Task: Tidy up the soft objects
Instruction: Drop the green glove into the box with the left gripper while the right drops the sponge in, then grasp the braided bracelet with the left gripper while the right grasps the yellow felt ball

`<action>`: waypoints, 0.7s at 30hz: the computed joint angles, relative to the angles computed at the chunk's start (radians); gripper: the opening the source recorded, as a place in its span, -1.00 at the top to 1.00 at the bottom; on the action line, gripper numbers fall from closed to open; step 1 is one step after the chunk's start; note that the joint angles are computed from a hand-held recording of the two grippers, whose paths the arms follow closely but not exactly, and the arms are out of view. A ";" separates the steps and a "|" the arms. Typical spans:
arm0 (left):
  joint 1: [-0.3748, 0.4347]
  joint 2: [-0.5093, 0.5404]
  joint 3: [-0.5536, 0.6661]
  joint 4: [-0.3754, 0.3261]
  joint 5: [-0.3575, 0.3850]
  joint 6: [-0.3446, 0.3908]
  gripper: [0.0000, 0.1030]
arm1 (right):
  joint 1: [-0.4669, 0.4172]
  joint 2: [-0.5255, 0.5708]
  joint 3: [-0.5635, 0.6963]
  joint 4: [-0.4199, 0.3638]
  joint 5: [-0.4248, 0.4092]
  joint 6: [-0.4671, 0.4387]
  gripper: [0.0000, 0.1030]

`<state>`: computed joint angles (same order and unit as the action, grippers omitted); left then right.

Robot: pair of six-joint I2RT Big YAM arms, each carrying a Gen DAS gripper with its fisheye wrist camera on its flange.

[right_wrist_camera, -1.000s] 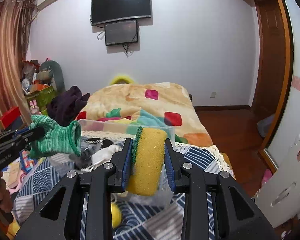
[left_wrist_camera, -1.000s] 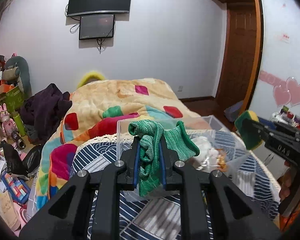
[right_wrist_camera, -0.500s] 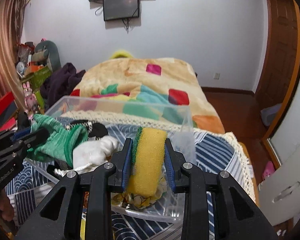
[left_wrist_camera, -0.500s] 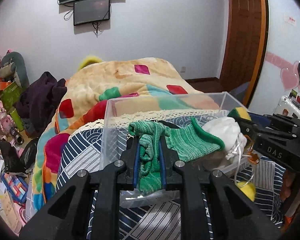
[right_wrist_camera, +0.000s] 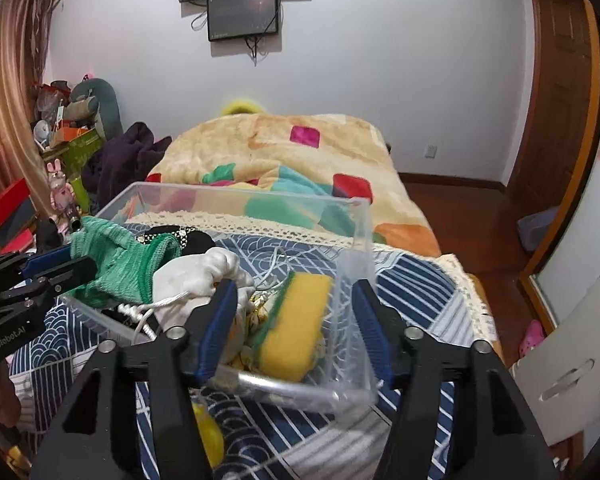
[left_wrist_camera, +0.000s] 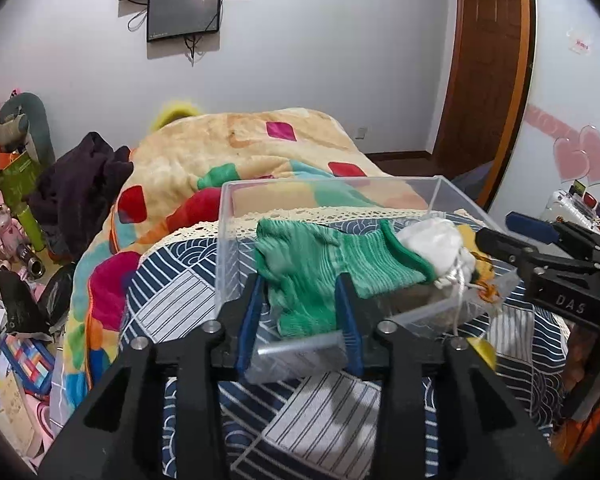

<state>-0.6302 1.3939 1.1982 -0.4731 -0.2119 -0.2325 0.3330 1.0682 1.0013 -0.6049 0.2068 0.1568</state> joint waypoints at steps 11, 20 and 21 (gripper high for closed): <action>-0.055 -0.117 -0.094 0.022 -0.075 0.004 -0.88 | 0.050 -0.121 -0.056 0.040 0.045 0.022 -0.84; -0.079 -0.157 -0.174 -0.044 -0.065 -0.011 -0.91 | 0.106 -0.129 -0.115 0.055 0.039 0.037 -0.98; -0.075 -0.160 -0.185 -0.049 -0.046 -0.023 -0.91 | 0.112 -0.125 -0.119 0.051 0.039 0.038 -0.98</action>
<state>-0.7053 1.2341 1.0130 -0.5225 -0.2578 -0.2557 0.4455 0.9428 0.8828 -0.5538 0.2461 0.1945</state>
